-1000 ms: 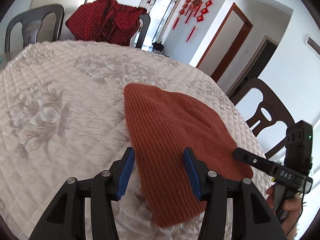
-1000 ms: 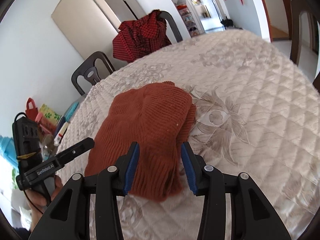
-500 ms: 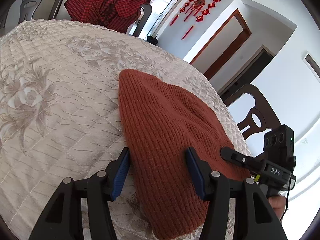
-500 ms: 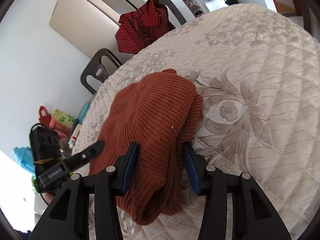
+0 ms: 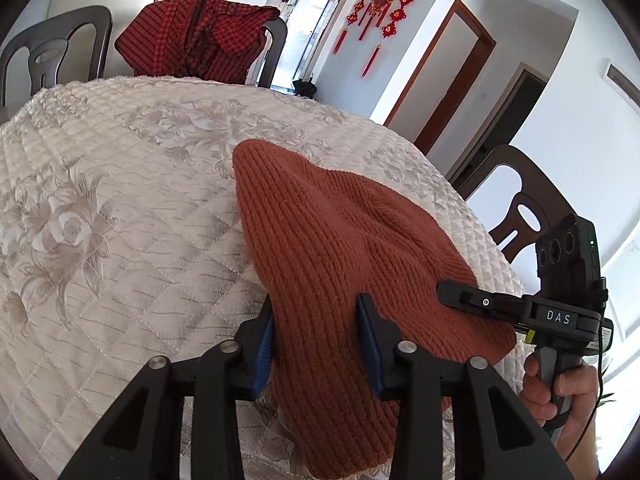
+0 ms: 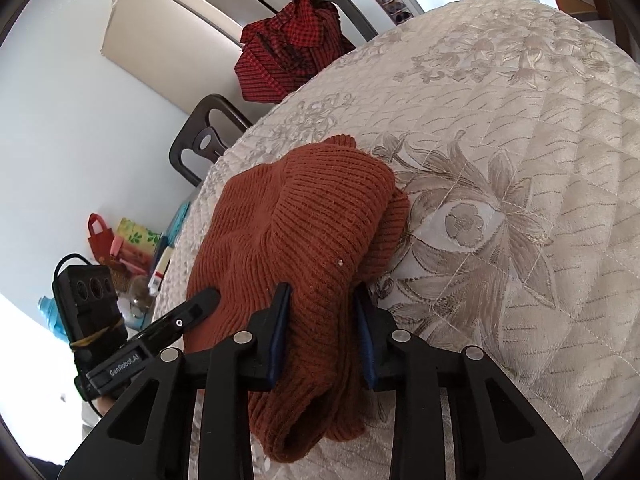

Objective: Fold small clothes

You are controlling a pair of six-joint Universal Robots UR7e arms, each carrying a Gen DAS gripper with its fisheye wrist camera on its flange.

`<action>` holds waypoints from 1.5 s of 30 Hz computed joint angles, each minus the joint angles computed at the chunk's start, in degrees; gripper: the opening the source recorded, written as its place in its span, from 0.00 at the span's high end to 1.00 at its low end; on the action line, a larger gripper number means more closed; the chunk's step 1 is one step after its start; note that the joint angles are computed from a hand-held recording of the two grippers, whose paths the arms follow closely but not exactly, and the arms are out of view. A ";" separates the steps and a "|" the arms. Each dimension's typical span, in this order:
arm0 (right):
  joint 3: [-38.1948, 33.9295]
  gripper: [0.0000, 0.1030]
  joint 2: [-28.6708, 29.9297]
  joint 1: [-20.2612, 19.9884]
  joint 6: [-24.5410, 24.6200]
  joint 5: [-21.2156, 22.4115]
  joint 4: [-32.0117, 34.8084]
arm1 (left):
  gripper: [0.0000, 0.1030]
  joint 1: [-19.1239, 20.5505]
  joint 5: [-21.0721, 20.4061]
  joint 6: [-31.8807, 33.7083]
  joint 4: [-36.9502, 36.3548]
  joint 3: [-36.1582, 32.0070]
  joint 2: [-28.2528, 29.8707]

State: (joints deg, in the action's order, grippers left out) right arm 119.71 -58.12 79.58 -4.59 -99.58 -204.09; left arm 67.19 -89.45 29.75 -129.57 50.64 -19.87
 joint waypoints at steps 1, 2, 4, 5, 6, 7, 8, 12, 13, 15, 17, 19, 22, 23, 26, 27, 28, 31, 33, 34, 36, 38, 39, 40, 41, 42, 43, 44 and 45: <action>-0.02 0.72 0.01 0.19 -0.05 -0.37 0.04 | 0.64 -0.11 0.24 0.21 -0.13 0.11 -0.12; -0.04 0.72 -0.01 0.31 -0.08 -0.54 0.05 | 0.65 -0.18 0.35 0.38 -0.16 0.17 -0.23; 0.05 0.73 -0.06 0.52 0.20 -0.54 -0.11 | 0.66 -0.22 0.33 0.43 0.02 0.22 -0.44; 0.06 0.73 -0.12 0.54 0.39 -0.40 -0.11 | 0.66 -0.23 0.36 0.36 0.26 0.06 -0.47; 0.08 0.73 -0.17 0.56 0.68 -0.08 -0.14 | 0.67 -0.24 0.42 0.28 0.38 -0.01 -0.52; 0.03 0.74 -0.15 0.63 0.92 0.23 -0.13 | 0.67 -0.22 0.53 0.33 0.42 -0.11 -0.57; 0.03 0.74 -0.14 0.72 1.09 0.58 -0.14 | 0.67 -0.19 0.63 0.44 0.38 -0.15 -0.68; -0.75 0.74 0.55 1.60 1.27 1.00 0.61 | 0.68 0.16 0.76 0.46 0.48 -0.67 -1.05; -0.92 0.74 0.74 1.68 1.34 1.36 0.76 | 0.68 0.37 0.73 0.42 0.71 -1.10 -1.08; -1.68 0.74 1.54 2.12 1.46 2.13 1.34 | 0.68 0.83 0.78 0.42 1.23 -2.01 -1.17; -3.10 0.74 2.81 2.79 1.42 2.41 2.36 | 0.68 1.44 1.00 0.41 1.62 -3.16 -1.14; -4.56 0.74 4.21 3.28 1.59 2.84 3.47 | 0.68 2.21 1.15 0.26 2.55 -4.94 -0.93; -7.53 0.74 6.92 4.30 1.60 3.51 5.70 | 0.68 3.43 1.95 -0.05 4.04 -8.38 -0.22; -8.38 0.74 7.73 4.68 1.58 3.55 6.38 | 0.68 3.88 2.15 -0.03 4.59 -9.72 0.06; -12.35 0.74 11.13 6.15 1.09 3.99 9.25 | 0.68 5.04 3.15 -0.35 6.26 -13.97 1.13; -13.28 0.74 11.88 6.51 0.97 4.18 10.01 | 0.68 5.38 3.47 -0.25 6.69 -15.49 1.54; -14.57 0.74 12.78 6.96 0.83 4.05 10.84 | 0.68 5.64 3.83 -0.07 6.81 -16.61 1.84; -19.02 0.74 15.68 8.31 0.35 3.83 14.15 | 0.68 6.40 4.50 0.27 8.50 -21.65 3.58; -21.55 0.74 17.26 9.09 -0.29 3.44 15.88 | 0.68 6.99 4.80 0.07 10.21 -25.61 5.13; -22.84 0.74 18.05 9.43 -0.37 3.27 16.83 | 0.68 7.28 4.72 -0.01 11.30 -27.74 6.03; -24.68 0.74 19.37 9.96 -0.87 2.54 17.93 | 0.68 7.93 4.75 -0.40 13.46 -31.92 7.91; -25.74 0.74 20.26 10.27 -1.53 1.65 18.52 | 0.68 8.56 4.59 -0.66 15.53 -35.55 9.67; -26.11 0.74 20.66 10.38 -1.64 0.94 18.72 | 0.68 8.79 4.31 -0.83 16.62 -37.13 10.44; -26.26 0.74 20.80 10.38 -1.79 0.54 18.85 | 0.68 9.06 3.86 -0.79 17.16 -37.94 10.78; -26.37 0.74 20.99 10.37 -2.15 0.37 18.75 | 0.68 9.28 3.40 -0.87 17.48 -38.29 10.87; -26.37 0.73 21.05 10.34 -2.16 0.36 18.63 | 0.68 9.40 2.97 -0.92 17.56 -38.33 10.84; -26.36 0.73 21.07 10.28 -1.83 0.34 18.66 | 0.68 9.46 2.68 -0.77 17.49 -38.18 10.73; -26.52 0.73 21.15 10.29 -1.65 0.35 18.73 | 0.68 9.53 2.36 -0.66 17.89 -38.66 10.85; -26.50 0.73 21.15 10.36 -1.55 0.13 18.74 | 0.68 9.56 2.10 -0.54 17.89 -38.26 10.54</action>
